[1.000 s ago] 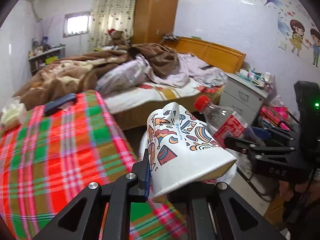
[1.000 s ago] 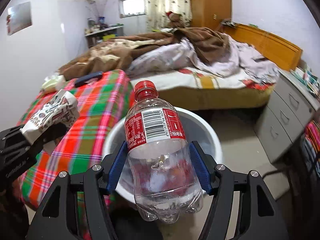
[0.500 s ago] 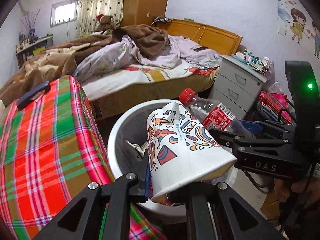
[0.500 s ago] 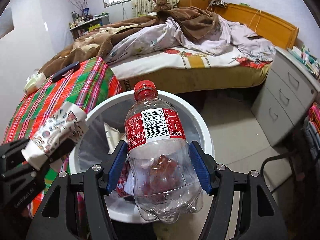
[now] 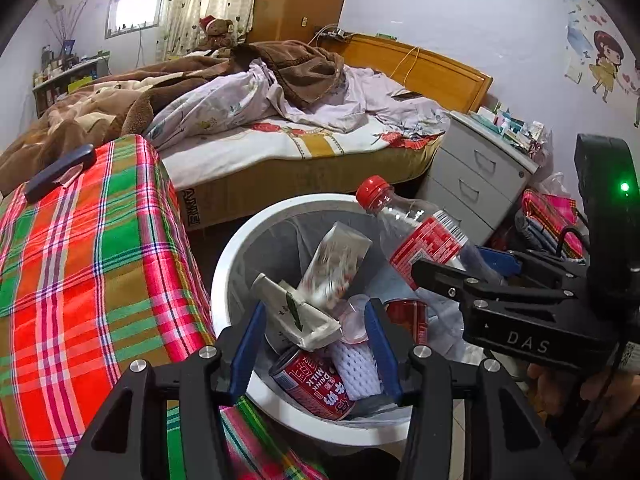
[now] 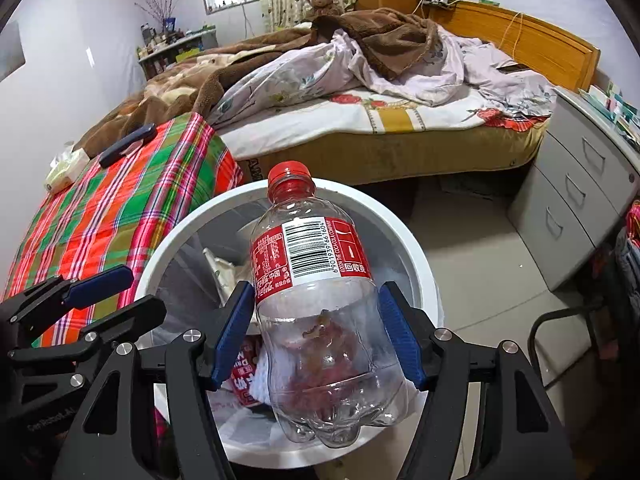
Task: Collect trash
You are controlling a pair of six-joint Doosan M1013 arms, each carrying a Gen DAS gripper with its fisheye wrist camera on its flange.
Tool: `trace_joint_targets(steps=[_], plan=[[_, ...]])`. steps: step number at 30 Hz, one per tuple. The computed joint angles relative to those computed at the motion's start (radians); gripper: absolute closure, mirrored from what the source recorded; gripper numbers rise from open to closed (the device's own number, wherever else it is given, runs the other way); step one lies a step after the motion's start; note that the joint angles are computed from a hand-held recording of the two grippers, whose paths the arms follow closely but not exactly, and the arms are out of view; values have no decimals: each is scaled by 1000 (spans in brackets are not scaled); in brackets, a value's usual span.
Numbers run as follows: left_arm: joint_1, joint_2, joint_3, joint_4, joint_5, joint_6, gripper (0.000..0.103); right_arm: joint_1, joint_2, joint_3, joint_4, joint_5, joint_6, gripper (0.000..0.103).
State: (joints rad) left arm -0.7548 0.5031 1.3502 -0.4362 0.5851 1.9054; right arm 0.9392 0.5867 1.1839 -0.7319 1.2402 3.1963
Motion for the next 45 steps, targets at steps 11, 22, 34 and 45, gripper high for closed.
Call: trace_joint_targets(steps=[11, 22, 34, 45], plan=[[1, -72, 76, 8, -81, -8, 48, 55, 20, -61, -133, 87, 5, 37], [-2, -185, 217, 75, -209, -66, 42, 110, 52, -110, -225, 142, 47, 37], [-21, -304, 387, 470, -350, -477, 41, 173, 125, -188, -325, 262, 80, 37], [-33, -355, 468, 727, -376, -708, 41, 202, 159, -224, -342, 326, 136, 37]])
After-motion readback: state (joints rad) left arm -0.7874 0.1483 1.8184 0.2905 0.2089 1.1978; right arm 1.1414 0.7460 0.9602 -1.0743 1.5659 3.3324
